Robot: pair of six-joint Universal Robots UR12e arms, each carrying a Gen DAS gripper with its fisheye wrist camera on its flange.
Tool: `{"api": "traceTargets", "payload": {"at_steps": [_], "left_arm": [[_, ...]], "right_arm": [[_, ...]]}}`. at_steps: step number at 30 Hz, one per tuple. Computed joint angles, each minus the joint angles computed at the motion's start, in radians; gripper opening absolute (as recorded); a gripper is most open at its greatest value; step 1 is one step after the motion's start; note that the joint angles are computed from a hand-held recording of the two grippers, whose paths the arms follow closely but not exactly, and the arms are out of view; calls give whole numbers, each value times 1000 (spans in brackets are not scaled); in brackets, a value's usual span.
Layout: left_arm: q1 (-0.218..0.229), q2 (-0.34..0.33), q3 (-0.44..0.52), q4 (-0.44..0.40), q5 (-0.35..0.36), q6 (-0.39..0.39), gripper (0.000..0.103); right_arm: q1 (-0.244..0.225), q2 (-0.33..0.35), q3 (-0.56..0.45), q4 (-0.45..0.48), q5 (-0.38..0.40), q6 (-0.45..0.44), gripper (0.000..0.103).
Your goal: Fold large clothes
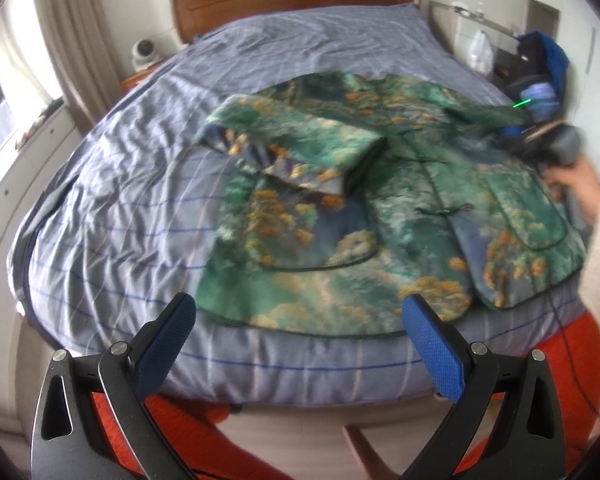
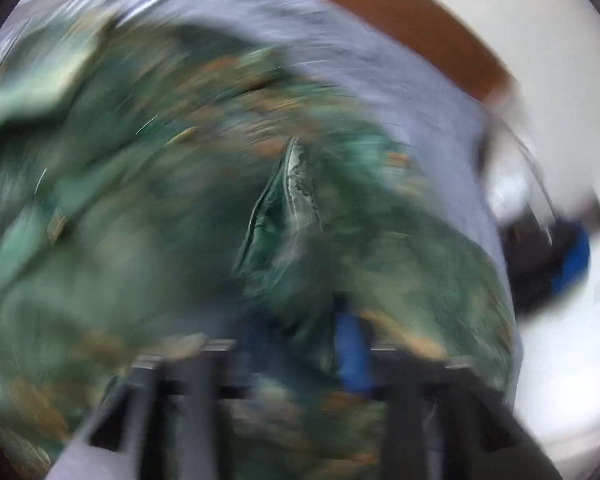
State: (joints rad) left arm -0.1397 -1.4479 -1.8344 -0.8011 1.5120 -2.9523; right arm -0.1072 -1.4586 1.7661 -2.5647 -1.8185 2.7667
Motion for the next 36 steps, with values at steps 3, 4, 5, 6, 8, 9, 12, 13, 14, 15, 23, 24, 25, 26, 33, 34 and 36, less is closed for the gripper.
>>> {"api": "traceTargets", "payload": {"at_steps": [3, 4, 5, 6, 8, 9, 12, 13, 14, 15, 23, 24, 25, 26, 33, 34, 36], "left_arm": [[11, -15, 7, -21, -10, -24, 103], [12, -18, 10, -27, -16, -27, 103], [12, -25, 15, -34, -22, -20, 103], [10, -27, 17, -33, -24, -17, 103], [6, -35, 21, -12, -22, 3, 103], [7, -41, 26, 6, -29, 23, 103], [16, -65, 47, 49, -62, 76, 103], [22, -76, 55, 72, -80, 98, 103], [23, -84, 62, 84, -89, 112, 103], [23, -107, 82, 100, -96, 145, 103], [-31, -280, 239, 67, -137, 376, 103], [-46, -298, 250, 76, -126, 396, 103], [-57, -312, 259, 74, -117, 414, 103], [-70, -330, 270, 72, -105, 441, 103], [-67, -407, 339, -90, -95, 399, 25], [-50, -398, 338, -84, -128, 380, 9], [-3, -367, 326, -14, -146, 305, 10]], "right_arm": [[-84, -78, 32, -64, 51, 160, 18], [-129, -116, 46, -79, 55, 208, 18], [-160, -139, 53, -86, 46, 239, 18], [-195, -163, 62, -90, 32, 270, 18], [-278, -209, 80, -70, -39, 341, 18], [-311, -223, 84, -57, -85, 371, 21], [-404, -272, 130, -2, -274, 449, 61], [-422, -288, 143, 20, -290, 470, 66], [-445, -314, 164, 45, -283, 504, 66], [-464, -340, 183, 67, -252, 540, 66], [-362, -543, 361, 69, 101, 644, 70], [-328, -547, 375, 54, 119, 649, 70], [-285, -547, 391, 32, 136, 657, 70], [-247, -547, 400, 21, 142, 667, 70], [-120, -506, 398, -44, 208, 654, 70], [-100, -503, 397, -62, 192, 626, 70], [-79, -510, 394, -78, 153, 590, 70]]}}
